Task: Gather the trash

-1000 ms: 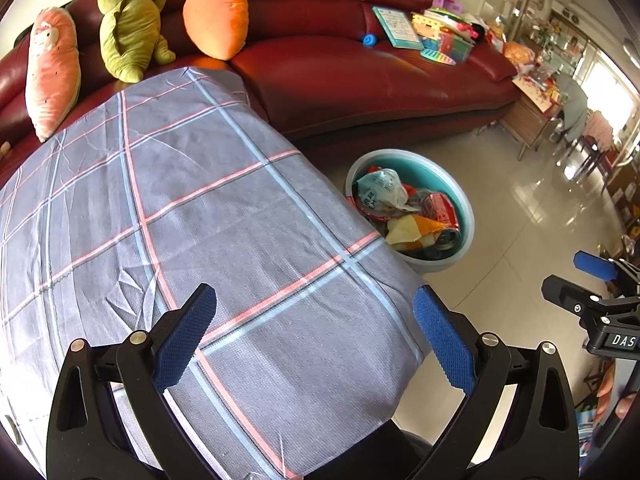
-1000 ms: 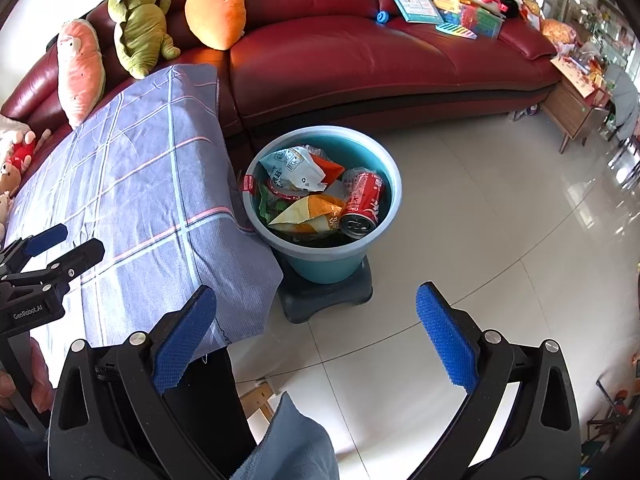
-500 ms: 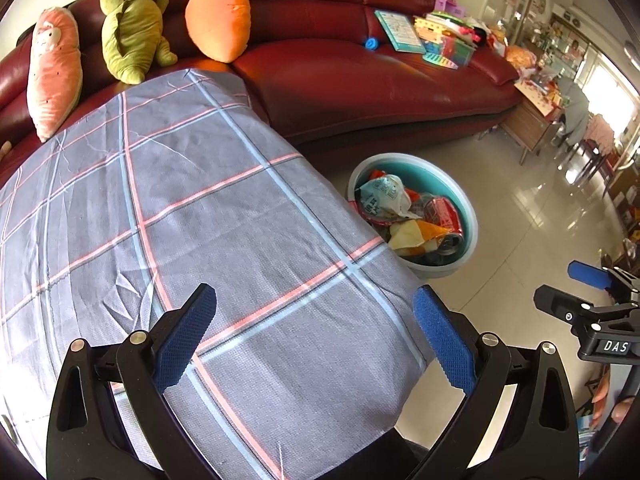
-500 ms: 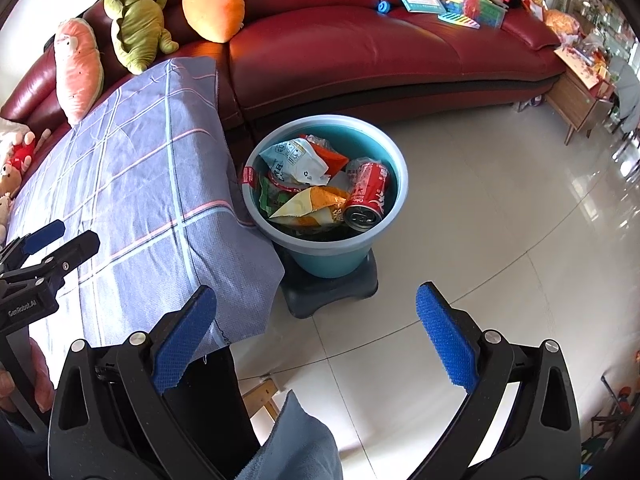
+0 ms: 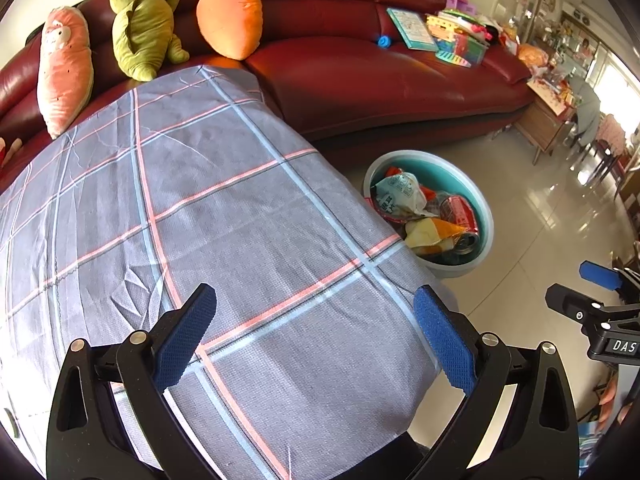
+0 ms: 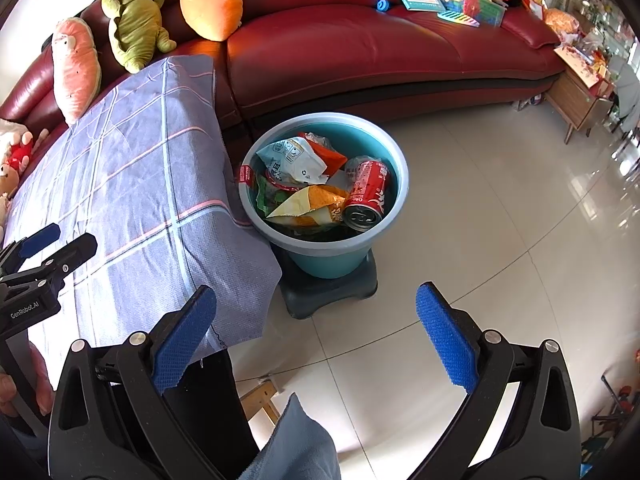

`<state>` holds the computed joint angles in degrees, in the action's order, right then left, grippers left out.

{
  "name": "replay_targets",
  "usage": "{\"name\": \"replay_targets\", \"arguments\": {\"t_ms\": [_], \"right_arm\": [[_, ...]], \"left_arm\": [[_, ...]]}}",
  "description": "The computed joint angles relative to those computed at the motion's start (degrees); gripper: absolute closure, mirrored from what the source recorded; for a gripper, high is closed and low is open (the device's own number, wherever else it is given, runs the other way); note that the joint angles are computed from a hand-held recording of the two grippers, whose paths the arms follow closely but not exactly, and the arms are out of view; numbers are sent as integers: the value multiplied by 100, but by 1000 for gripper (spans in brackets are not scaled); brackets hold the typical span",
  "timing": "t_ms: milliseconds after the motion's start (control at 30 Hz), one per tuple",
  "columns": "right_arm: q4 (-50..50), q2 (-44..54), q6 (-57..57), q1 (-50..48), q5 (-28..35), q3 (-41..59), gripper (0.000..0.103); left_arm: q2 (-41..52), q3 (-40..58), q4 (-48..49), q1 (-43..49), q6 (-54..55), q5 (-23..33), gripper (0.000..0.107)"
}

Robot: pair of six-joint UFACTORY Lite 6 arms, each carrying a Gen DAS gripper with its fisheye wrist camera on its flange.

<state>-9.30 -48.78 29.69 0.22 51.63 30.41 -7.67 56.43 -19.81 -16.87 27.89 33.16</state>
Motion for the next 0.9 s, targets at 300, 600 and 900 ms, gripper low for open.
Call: {"name": "replay_targets", "arguments": {"t_ms": [300, 600, 900], "right_arm": [[-132, 100, 154, 61, -113, -67, 7], [-108, 108, 67, -24, -207, -126, 7], [-303, 164, 220, 44, -265, -140, 7]], "left_arm": [[-10, -65, 262, -56, -257, -113, 8], [-4, -96, 319, -63, -298, -201, 8], [98, -88, 379, -161, -330, -151, 8]]}}
